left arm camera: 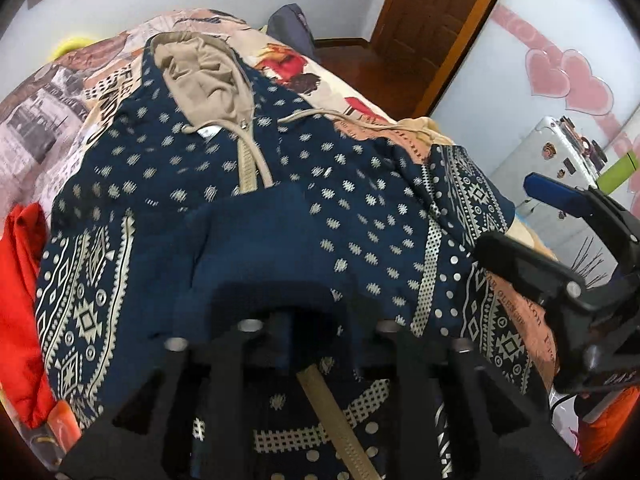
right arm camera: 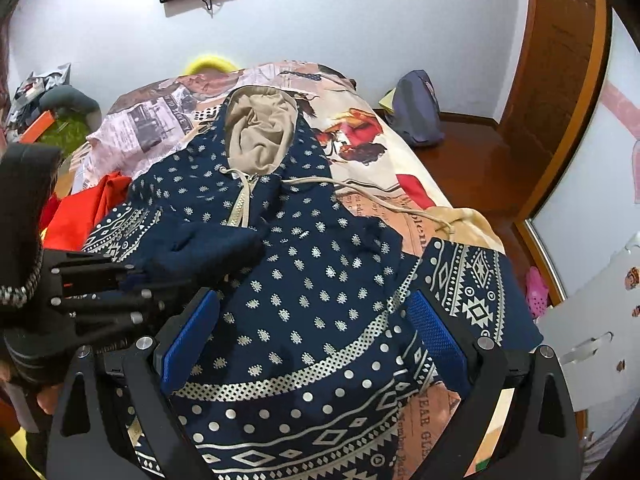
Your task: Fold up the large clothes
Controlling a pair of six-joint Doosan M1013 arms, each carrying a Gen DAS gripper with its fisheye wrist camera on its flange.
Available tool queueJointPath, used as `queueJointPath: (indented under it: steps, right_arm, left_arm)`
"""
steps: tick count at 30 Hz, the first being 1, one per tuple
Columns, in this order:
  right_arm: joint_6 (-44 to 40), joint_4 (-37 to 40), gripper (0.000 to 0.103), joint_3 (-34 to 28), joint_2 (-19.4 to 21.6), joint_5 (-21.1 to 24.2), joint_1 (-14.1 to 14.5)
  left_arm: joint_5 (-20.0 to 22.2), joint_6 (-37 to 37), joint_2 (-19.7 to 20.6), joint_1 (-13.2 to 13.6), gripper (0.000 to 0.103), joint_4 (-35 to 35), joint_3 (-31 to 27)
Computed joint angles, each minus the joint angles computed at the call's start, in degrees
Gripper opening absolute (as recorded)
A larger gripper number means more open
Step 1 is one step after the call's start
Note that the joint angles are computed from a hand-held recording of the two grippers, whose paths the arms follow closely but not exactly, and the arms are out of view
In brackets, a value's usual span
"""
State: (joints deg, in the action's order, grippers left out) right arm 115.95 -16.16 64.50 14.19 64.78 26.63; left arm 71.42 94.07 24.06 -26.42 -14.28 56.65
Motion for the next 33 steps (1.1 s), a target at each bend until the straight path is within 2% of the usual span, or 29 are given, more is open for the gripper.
queueJointPath:
  steps: [7, 9, 13, 16, 20, 23, 29, 33]
  right_arm:
    - [-0.2, -0.6, 0.095, -0.4, -0.2, -0.9, 0.4]
    - [-0.8, -0.6, 0.095, -1.0, 0.2, -1.0, 0.6]
    - [-2.9, 0.0, 0.095, -3.0, 1.5, -0.8, 1.3]
    - [-5.5, 1.3, 0.095, -4.4, 2.6, -0.9, 2.2]
    - [-10.6, 4.6, 0.095, -6.4, 4.6, -0.2, 3.2]
    - [-13.7, 6.8, 0.095, -7.9, 6.4, 0.9, 3.8]
    - [-16.5, 10.1, 0.093, -11.8, 10.8, 5.9, 4.5]
    - [-18.0, 9.6, 0.084, -13.8, 13.0, 8.5, 5.0]
  left_arm:
    - [-1.6, -2.2, -2.0, 2.1, 0.042, -0.8, 0.2]
    - [-3.4, -3.0, -3.0, 2.5, 0.049, 2.8, 0.4]
    - [-6.2, -4.7, -4.9, 4.3, 0.052, 7.3, 0.9]
    - [-6.9, -6.5, -6.1, 6.3, 0.057, 10.7, 1.5]
    - [-5.6, -7.7, -6.8, 8.3, 0.058, 15.0, 2.7]
    - [-3.4, -7.9, -7.0, 10.3, 0.058, 15.0, 4.1]
    - [-2.5, -8.3, -8.0, 12.1, 0.058, 15.5, 9.8]
    - [-2.0, -8.2, -8.2, 12.8, 0.058, 14.1, 13.3]
